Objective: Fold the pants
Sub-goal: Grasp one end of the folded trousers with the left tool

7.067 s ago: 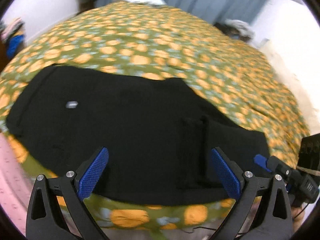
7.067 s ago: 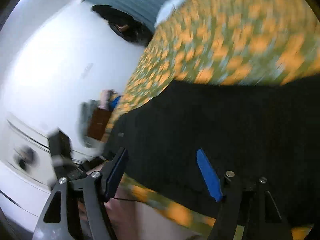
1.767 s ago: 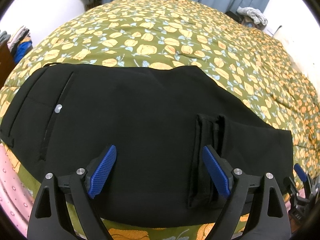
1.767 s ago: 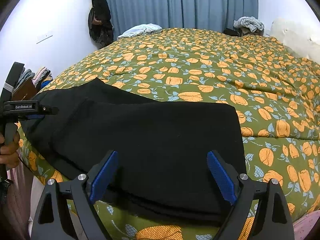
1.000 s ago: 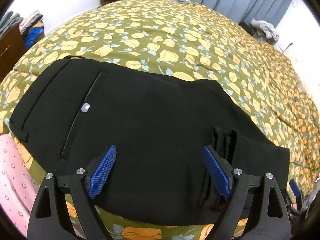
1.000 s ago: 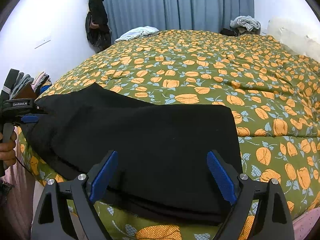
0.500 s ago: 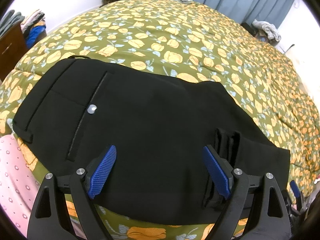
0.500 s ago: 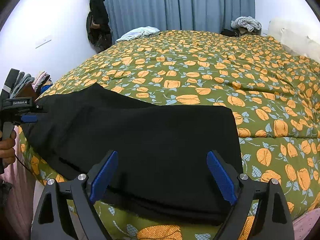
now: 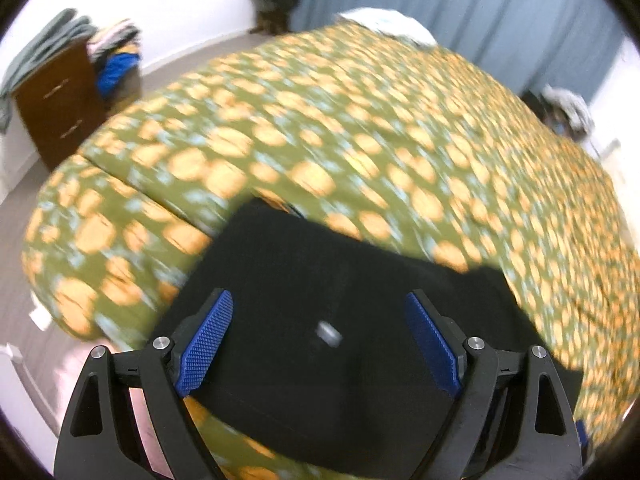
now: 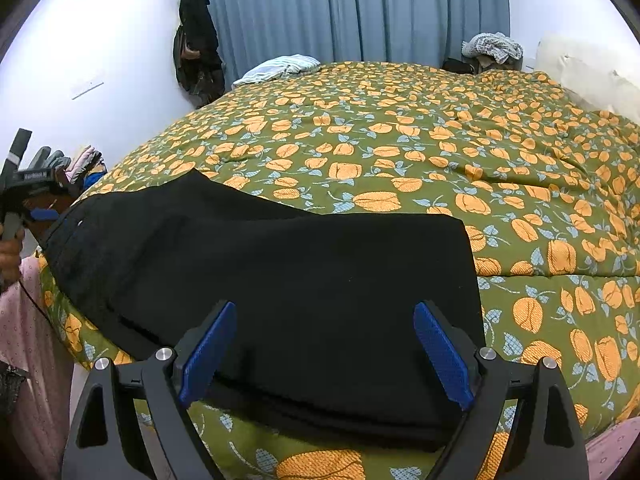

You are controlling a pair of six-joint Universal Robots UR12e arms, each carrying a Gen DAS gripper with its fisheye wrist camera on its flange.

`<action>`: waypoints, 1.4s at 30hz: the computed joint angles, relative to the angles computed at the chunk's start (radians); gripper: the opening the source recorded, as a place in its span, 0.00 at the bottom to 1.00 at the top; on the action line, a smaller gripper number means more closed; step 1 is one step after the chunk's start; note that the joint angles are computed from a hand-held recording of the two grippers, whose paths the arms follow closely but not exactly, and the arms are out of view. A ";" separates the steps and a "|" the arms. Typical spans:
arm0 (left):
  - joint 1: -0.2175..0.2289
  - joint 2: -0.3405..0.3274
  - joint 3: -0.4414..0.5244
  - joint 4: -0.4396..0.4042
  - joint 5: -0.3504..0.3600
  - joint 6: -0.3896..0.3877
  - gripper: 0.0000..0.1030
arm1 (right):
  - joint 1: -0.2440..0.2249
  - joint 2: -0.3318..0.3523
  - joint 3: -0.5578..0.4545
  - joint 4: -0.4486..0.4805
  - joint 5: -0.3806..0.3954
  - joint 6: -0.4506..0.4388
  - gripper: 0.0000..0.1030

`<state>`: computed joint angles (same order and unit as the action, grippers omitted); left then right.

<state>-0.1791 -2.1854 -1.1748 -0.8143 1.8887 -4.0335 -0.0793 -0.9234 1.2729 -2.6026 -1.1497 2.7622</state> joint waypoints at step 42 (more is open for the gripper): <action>0.126 0.073 -0.135 -0.039 -0.245 0.146 0.88 | -0.015 0.028 -0.049 0.050 0.032 0.099 0.87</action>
<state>-0.0533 -2.1120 -1.3095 -0.8535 1.6439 -3.8871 -0.0947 -0.8957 1.2239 -2.5527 -1.1180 2.8615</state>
